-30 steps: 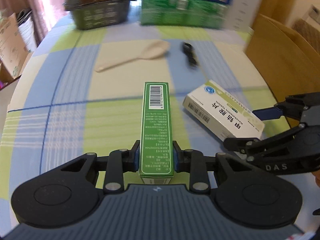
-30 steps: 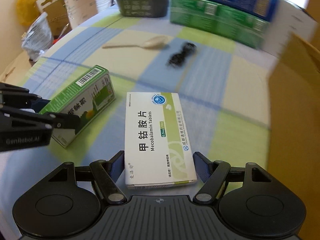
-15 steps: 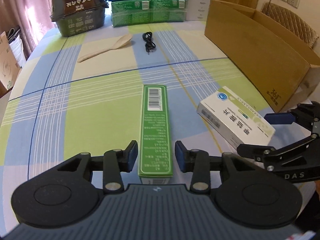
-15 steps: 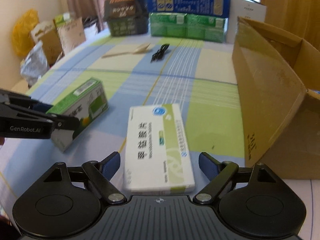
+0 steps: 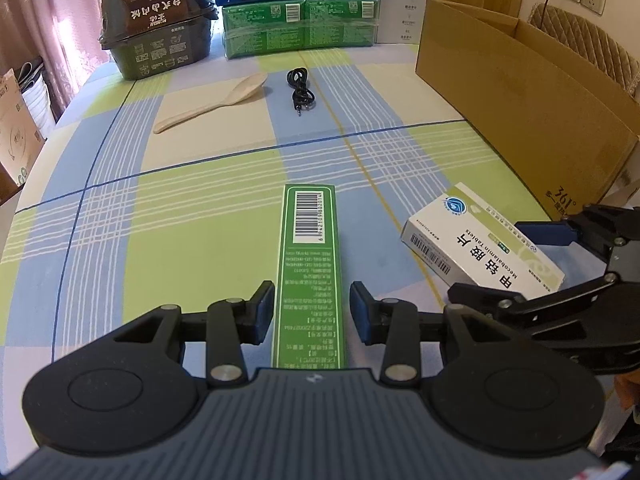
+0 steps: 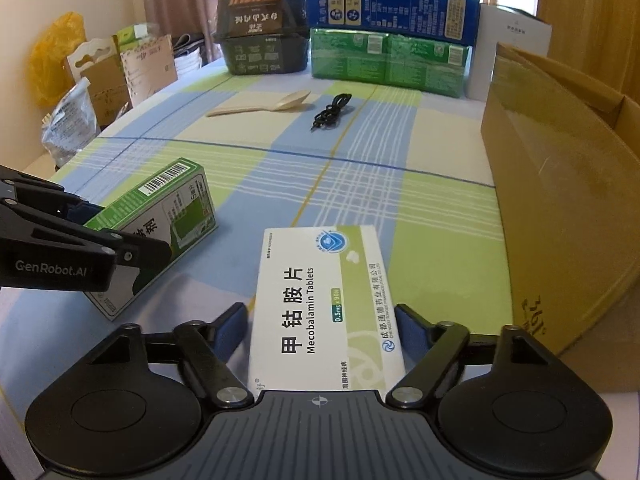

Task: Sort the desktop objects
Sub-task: 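Lift both held boxes and carry them toward the cardboard box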

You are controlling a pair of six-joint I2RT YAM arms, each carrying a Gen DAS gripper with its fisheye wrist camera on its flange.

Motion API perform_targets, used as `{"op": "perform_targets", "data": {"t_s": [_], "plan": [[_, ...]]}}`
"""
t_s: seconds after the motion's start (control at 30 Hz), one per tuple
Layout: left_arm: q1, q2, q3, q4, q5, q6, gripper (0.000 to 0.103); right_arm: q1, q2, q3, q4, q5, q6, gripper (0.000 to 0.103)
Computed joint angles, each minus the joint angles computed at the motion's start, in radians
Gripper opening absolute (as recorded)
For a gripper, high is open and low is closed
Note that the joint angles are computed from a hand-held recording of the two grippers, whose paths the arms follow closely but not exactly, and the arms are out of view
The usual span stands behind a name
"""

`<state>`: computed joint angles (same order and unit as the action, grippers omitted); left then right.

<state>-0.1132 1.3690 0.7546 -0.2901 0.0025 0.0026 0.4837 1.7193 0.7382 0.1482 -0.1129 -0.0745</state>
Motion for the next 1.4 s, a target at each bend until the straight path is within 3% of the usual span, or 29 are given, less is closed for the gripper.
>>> {"op": "perform_targets", "data": {"t_s": [0.67,0.8,1.4], "plan": [[0.002,0.036,0.021,0.001,-0.009,-0.022,0.034,0.005,-0.018,-0.002,-0.017,0.003,0.03,0.068],[0.0,0.06,0.04,-0.014,-0.011,-0.022,0.025,0.006,-0.019,-0.004,-0.015,0.003,0.032,0.068],[-0.008,0.022,0.042,-0.017,-0.007,-0.055,0.025,0.008,-0.034,-0.008,-0.009,0.022,0.051,0.068]]}}
